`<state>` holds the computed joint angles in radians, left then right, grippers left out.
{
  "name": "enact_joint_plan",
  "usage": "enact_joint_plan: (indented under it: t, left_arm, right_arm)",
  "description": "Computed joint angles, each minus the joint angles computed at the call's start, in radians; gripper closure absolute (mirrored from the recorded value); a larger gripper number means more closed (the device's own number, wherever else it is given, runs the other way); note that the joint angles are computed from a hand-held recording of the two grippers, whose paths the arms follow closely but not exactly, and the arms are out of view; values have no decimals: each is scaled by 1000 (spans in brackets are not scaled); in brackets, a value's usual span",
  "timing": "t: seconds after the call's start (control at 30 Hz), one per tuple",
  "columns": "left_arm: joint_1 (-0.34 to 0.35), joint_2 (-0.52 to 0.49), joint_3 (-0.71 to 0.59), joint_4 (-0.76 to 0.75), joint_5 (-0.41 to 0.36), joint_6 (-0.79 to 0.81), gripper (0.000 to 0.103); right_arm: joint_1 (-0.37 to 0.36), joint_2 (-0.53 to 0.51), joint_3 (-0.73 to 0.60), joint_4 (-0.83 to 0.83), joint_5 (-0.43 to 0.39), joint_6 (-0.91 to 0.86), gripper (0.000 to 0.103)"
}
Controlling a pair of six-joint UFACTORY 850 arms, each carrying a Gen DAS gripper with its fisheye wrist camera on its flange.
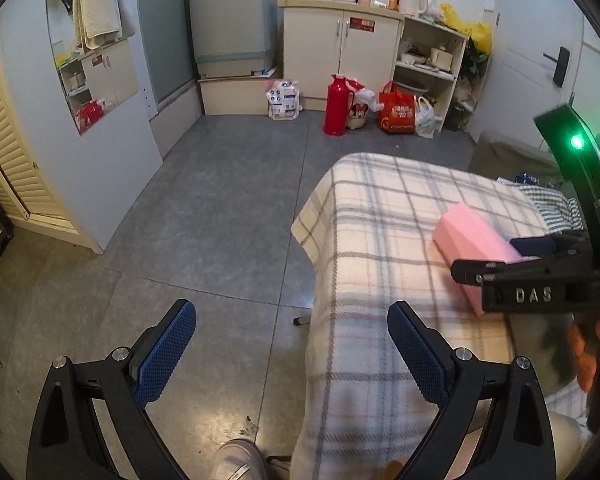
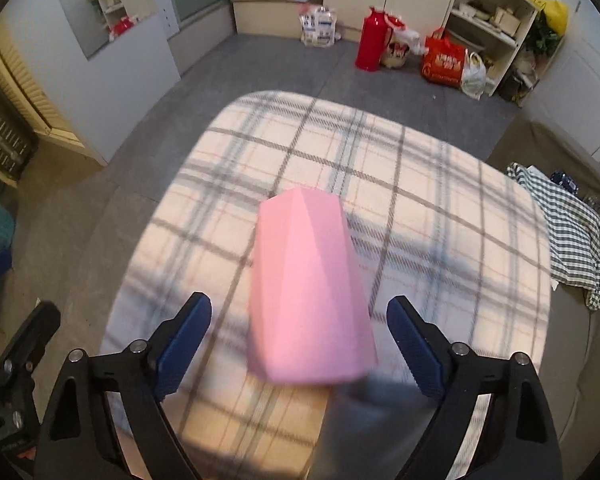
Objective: Flip cup upside down
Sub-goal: 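Reach the right gripper to the pink hexagonal cup and close on it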
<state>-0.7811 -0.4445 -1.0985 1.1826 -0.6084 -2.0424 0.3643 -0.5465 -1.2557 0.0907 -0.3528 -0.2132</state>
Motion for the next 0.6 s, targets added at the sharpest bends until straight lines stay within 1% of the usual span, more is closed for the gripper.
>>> enact_joint_plan:
  t: [0.03,0.07,0.1,0.17,0.2,0.27,0.33,0.43,0.53,0.6]
  left_arm:
    - [0,-5,-2,-4,-2,10,4]
    - [-1,-10,-5,-10,-4,21,4]
    - [0,-13,-6,-14,-3,27,4]
    - [2,-13,0,-9,9,14,4]
    - [5,-12,0,-9,16,11,4]
    - [6,-4,4,-20,21,17,4]
    - [-1,12,8,-28,5,24,4]
    - [-21,46,12,-36,-30,30,4]
    - [-51,102,28,-20,-73,7,4]
    - [-80,145,37,-20,-104,4,4]
  right_arm:
    - [0,-13,-15,-1,-13,-4,14]
    - [2,-26,-27,-16,-29,5,19]
    - [5,-40,-41,-46,-45,33,26]
    - [9,-55,-54,-101,-55,90,36]
    - [9,-59,-58,-112,-64,101,39]
    - [2,-47,-49,-65,-50,66,40]
    - [-6,-15,-27,-21,-29,44,40]
    - [-12,62,9,28,-15,14,40]
    - [-18,186,73,69,-6,-15,40]
    - [-17,271,117,62,-7,-3,40]
